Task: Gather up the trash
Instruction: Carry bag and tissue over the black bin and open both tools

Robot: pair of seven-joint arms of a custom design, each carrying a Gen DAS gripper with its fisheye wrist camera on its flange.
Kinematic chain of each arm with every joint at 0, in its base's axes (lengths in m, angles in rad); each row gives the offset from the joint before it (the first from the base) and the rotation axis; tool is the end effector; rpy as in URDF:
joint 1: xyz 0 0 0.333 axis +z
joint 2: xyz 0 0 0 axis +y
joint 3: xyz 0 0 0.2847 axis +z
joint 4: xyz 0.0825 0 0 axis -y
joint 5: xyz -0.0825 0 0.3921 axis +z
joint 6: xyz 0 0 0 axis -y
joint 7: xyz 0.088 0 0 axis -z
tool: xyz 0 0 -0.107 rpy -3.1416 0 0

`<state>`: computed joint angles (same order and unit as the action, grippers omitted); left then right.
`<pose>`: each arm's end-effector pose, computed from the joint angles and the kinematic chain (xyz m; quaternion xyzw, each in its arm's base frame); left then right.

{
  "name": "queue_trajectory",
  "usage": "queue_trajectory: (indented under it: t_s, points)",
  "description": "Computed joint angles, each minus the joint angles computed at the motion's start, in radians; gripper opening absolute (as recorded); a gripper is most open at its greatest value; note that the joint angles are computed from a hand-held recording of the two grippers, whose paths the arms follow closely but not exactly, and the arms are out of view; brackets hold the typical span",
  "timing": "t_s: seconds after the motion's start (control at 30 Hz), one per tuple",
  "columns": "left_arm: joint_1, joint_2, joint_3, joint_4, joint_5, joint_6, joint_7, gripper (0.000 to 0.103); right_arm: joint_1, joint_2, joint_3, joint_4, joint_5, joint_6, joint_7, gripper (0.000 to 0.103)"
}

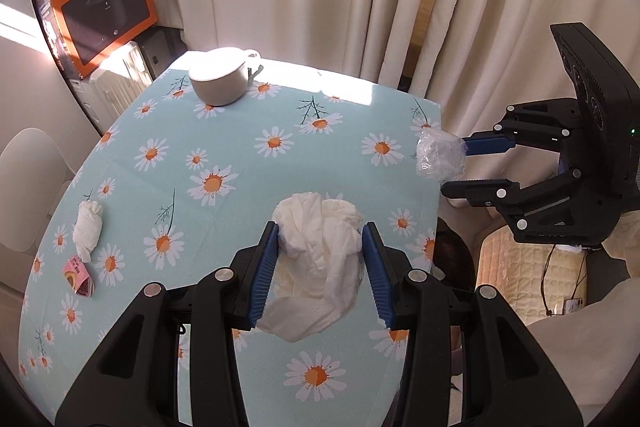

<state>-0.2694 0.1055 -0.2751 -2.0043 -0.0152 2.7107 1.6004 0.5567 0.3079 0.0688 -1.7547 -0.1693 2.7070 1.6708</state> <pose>0.5357 -0.3191 0.4409 -0.4655 0.8333 -0.2665 0.1340 0.5535 0.4016 0.4343 -0.8477 0.4230 -0.1742 0.2686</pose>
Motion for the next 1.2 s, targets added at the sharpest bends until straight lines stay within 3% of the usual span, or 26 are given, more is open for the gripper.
queue_trajectory:
  t_s: [0.27,0.77,0.93,1.0,1.03,1.1,1.2]
  points:
    - [-0.029,0.077,-0.049,0.12,-0.04,-0.067,0.139,0.044,-0.018,-0.19,-0.023,-0.272,-0.124,0.071,0.228,0.036]
    - [-0.119,0.249,-0.105,0.335,-0.012,-0.242,0.275,0.044,-0.191,-0.421,0.093,-0.606,-0.226,0.091,0.506,0.036]
    - [-0.138,0.293,-0.122,0.385,-0.025,-0.291,0.321,0.049,-0.223,-0.459,0.111,-0.68,-0.189,0.151,0.551,0.037]
    - [-0.151,0.284,-0.114,0.368,-0.015,-0.26,0.303,0.067,-0.224,-0.476,0.106,-0.717,-0.111,0.189,0.551,0.063]
    - [-0.149,0.274,-0.115,0.356,-0.021,-0.246,0.301,0.073,-0.242,-0.489,0.118,-0.737,-0.112,0.215,0.586,0.084]
    - [-0.143,0.243,-0.118,0.311,-0.034,-0.2,0.294,0.089,-0.266,-0.511,0.136,-0.765,-0.1,0.237,0.614,0.086]
    - [-0.132,0.207,-0.111,0.263,-0.048,-0.15,0.262,0.096,-0.284,-0.525,0.151,-0.779,-0.078,0.224,0.611,0.086]
